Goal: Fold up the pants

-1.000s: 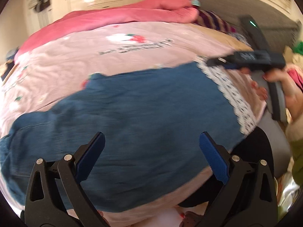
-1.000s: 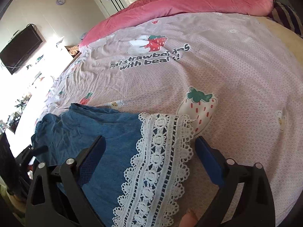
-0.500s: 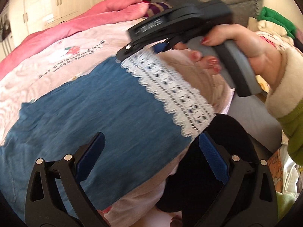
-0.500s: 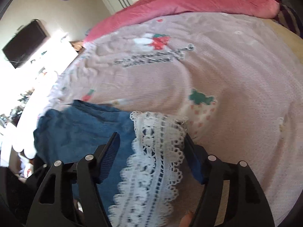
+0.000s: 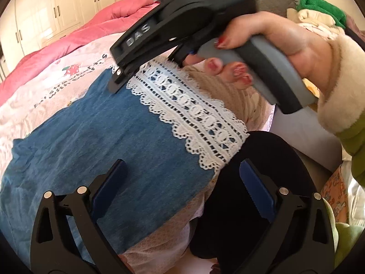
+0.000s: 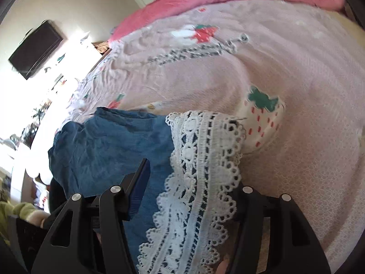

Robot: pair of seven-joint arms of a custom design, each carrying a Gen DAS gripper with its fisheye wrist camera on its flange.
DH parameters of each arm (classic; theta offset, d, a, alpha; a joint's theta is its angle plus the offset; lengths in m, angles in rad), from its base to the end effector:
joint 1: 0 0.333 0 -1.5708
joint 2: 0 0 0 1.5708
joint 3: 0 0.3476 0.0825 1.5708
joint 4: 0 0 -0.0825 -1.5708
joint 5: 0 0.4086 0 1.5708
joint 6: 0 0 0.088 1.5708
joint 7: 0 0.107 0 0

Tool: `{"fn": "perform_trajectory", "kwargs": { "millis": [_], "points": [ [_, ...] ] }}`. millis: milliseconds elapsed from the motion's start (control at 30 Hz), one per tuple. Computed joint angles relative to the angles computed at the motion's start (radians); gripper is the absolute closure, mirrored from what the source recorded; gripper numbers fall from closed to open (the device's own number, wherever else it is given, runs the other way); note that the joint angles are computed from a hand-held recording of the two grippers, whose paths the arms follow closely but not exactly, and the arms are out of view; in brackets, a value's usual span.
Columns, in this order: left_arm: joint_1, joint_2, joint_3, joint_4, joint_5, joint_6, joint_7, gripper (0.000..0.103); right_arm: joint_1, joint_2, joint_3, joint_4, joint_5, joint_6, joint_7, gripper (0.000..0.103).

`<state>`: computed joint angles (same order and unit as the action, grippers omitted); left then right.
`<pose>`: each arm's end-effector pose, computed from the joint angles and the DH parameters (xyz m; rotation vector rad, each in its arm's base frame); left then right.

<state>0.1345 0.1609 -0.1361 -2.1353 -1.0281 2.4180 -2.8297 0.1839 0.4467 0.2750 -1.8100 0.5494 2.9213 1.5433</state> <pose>0.5995 -0.0035 0.3608 -0.6184 2.6793 -1.0170 0.6714 0.2674 0.3853 -1.6254 1.7595 -0.0105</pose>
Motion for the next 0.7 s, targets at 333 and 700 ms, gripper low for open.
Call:
{"fn": "perform_trajectory", "kwargs": {
  "millis": [333,700],
  "points": [
    [-0.035,-0.027,-0.021,-0.072,-0.19,0.116,0.282,0.026,-0.117,-0.004,0.166,0.026,0.292,0.023,-0.272,0.087],
    [-0.051,0.024,-0.021,-0.023,-0.399,0.189,0.369,0.084,0.032,0.02,0.006,0.14,0.22,-0.074,-0.155,0.087]
  ]
}}
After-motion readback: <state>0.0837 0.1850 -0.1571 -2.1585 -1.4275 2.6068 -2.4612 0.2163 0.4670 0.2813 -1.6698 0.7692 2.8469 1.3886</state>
